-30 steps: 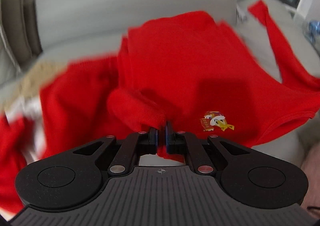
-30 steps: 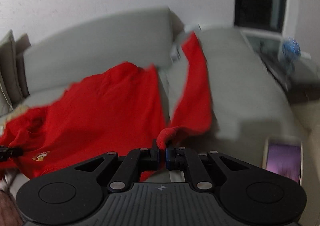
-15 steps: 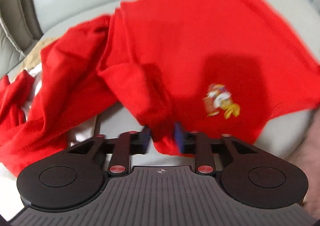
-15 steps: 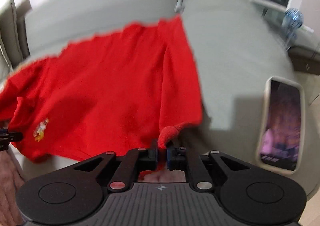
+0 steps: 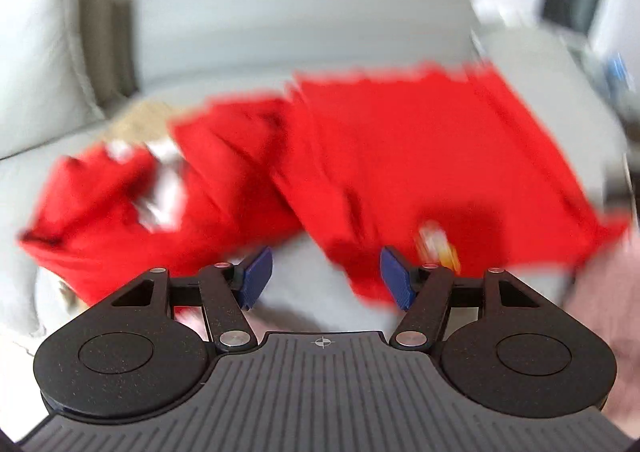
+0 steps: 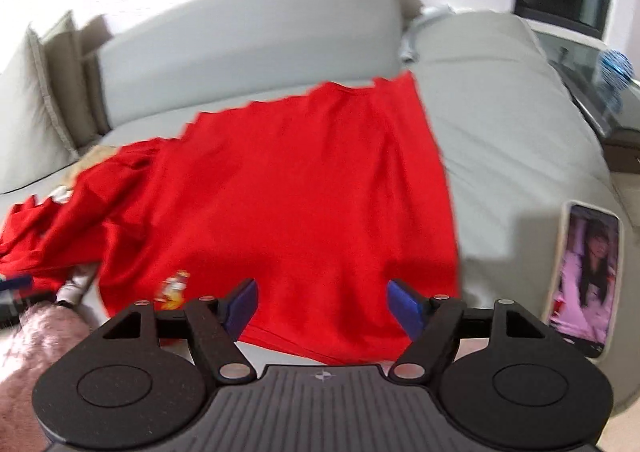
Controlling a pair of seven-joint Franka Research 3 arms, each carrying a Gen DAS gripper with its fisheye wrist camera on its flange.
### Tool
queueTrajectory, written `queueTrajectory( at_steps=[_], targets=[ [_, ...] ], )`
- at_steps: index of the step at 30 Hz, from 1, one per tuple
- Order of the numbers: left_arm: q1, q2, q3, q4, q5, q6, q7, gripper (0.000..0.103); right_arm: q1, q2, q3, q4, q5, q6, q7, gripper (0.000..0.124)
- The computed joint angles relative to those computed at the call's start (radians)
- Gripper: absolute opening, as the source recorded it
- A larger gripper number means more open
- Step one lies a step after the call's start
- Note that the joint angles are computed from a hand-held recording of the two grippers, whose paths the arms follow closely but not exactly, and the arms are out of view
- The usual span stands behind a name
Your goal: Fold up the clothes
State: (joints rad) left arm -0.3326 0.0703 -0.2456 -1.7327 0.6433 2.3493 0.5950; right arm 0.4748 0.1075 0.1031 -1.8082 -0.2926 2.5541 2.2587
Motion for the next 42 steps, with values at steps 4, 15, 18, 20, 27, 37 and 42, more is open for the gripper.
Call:
queueTrajectory(
  at_steps=[4,15,18,20,27,37,42],
  targets=[
    [0.029,0.140,0.049,0.196,0.041,-0.137,-0.041,0.085,0.015,0.065,0.014,0.076,0.054,-0.020,-0.090,0.073],
    [0.051,0.483,0.093,0.597,-0.266,-0.323,0.325,0.013,0.077,0.132,-0.022,0.187,0.048,-0.130,-0.111,0.073],
    [0.016,0.381,0.142,0.460,-0.157,-0.211,0.239,0.011,0.080,0.126,-0.027,0.186,0.030,-0.139,-0.091,0.073],
    [-0.003,0.330,0.170,0.423,-0.066,-0.198,0.146,0.010,0.081,0.126,-0.027,0.188,0.018,-0.134,-0.085,0.073],
    [-0.033,0.133,0.220,0.341,0.355,-0.399,-0.150,0.011,0.084,0.120,-0.021,0.170,0.015,-0.092,-0.074,0.073],
    [0.040,0.214,0.145,0.288,0.207,-0.594,0.018,0.047,0.066,0.030,-0.021,0.047,0.009,-0.041,0.009,0.077],
    [0.019,0.030,0.076,0.094,0.297,-0.381,-0.201,0.061,0.031,-0.018,-0.005,-0.028,-0.008,-0.020,0.039,0.078]
  ],
)
